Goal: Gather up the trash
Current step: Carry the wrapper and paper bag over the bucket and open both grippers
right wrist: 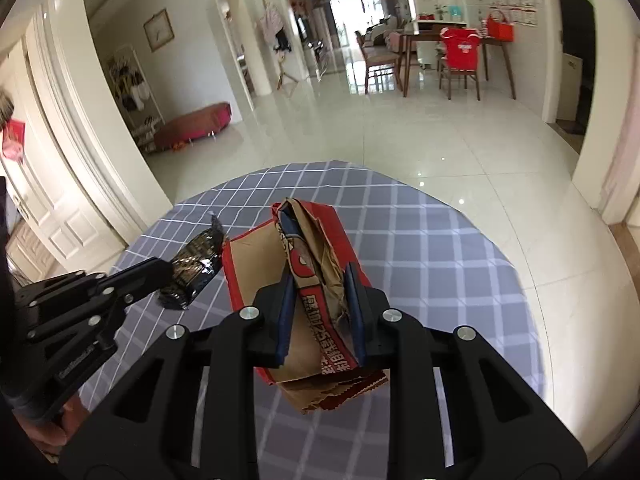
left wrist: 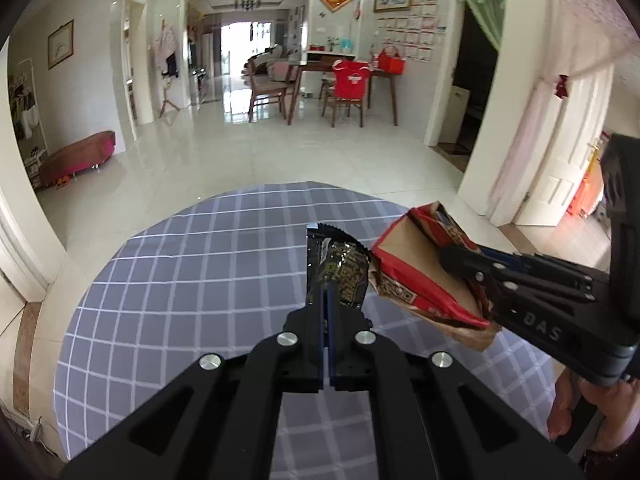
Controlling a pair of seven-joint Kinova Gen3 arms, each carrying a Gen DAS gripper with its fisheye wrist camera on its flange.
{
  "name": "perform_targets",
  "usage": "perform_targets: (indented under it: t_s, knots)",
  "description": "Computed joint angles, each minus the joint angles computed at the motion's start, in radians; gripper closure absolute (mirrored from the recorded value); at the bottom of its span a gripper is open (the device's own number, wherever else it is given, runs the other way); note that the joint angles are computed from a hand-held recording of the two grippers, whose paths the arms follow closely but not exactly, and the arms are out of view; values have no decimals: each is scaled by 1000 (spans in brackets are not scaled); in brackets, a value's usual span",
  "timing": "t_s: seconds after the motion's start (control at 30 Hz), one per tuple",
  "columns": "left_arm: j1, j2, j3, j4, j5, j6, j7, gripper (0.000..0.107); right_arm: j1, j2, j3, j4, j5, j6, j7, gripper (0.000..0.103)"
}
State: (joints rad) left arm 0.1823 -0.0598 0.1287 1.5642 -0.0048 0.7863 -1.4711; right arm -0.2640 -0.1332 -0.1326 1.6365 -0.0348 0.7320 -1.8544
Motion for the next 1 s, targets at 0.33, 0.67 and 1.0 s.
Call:
perform_targets:
  t_s: [0.33, 0.67, 1.0]
  knots:
    - [143, -34, 164, 2, -122, 29, 190, 106, 77, -350, 158, 229, -117, 44, 85, 79]
    - [439, 185, 275, -118, -316, 61, 381, 106, 287, -629, 317, 394, -5, 135, 114, 79]
    - [700, 437, 198, -318, -386, 136, 412, 104, 414, -717, 493, 480, 83, 116, 133, 79]
